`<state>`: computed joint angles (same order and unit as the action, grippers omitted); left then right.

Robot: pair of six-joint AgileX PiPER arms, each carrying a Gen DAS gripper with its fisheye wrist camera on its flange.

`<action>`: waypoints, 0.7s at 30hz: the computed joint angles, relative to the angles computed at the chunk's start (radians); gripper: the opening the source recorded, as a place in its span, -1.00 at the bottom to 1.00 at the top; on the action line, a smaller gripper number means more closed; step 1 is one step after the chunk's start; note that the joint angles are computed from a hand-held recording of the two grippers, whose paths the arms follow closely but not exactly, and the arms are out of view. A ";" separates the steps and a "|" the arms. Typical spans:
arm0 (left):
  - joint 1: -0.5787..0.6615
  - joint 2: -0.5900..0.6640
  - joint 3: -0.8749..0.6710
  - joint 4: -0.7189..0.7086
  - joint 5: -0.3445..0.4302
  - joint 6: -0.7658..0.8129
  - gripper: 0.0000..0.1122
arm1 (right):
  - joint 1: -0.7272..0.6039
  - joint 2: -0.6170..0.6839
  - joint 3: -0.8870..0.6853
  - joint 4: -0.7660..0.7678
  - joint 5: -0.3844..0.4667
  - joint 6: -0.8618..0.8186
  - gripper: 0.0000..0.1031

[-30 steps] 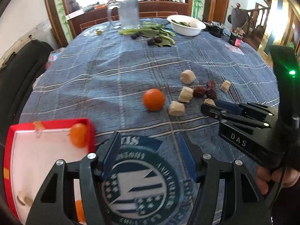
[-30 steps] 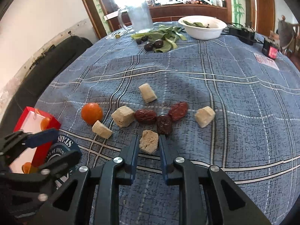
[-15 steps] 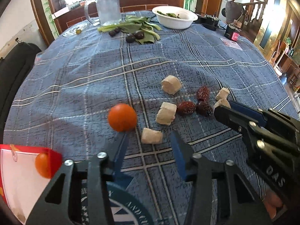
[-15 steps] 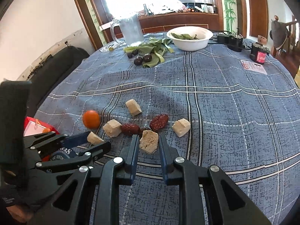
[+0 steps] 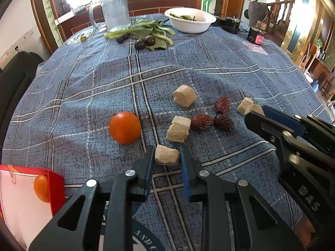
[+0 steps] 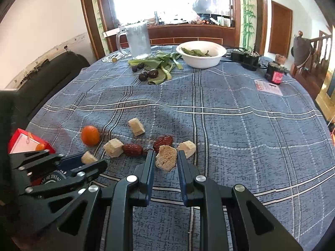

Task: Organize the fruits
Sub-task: 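Grasp a white cube with the right gripper while the left gripper grasps another cube, then carry both white cubes into the tray and release them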

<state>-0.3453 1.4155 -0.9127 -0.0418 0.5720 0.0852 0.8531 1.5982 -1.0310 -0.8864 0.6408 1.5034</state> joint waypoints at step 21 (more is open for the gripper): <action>0.189 -0.387 0.119 -0.228 0.158 0.244 -0.54 | 0.136 0.067 -0.074 -0.158 0.243 0.128 -0.61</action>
